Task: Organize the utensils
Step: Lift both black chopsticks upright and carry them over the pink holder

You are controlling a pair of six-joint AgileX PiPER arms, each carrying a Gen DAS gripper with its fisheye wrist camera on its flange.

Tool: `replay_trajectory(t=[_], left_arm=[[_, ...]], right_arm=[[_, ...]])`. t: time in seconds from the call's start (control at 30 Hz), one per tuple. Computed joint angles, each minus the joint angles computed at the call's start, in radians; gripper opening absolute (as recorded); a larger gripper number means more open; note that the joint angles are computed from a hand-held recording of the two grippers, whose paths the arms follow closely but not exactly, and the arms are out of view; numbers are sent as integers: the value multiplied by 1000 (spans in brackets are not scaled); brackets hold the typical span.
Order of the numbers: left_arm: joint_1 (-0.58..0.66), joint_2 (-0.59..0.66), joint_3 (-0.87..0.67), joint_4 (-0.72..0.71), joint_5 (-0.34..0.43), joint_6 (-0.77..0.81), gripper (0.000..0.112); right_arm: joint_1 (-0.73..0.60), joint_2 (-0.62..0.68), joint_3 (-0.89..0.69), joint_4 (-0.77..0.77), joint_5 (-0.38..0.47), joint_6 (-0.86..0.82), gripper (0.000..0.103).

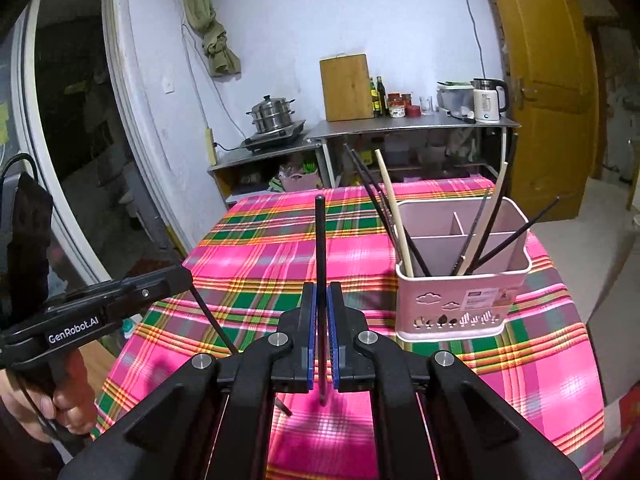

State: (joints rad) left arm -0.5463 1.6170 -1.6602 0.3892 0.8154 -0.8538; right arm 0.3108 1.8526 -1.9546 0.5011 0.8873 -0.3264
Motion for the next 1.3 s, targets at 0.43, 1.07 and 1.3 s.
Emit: replay_trajectory(t=[0.43, 1.07, 1.3], left_arm=[[2, 127, -199, -95, 39, 115, 4], [-19, 207, -330, -122, 79, 160, 4], [-6, 290, -500, -157, 154, 211, 4]], right_arm=[[-71, -18, -12, 1, 18, -3, 5], [-87, -36, 15, -2, 5, -6, 5], [-105, -26, -20, -10, 21, 12, 6]])
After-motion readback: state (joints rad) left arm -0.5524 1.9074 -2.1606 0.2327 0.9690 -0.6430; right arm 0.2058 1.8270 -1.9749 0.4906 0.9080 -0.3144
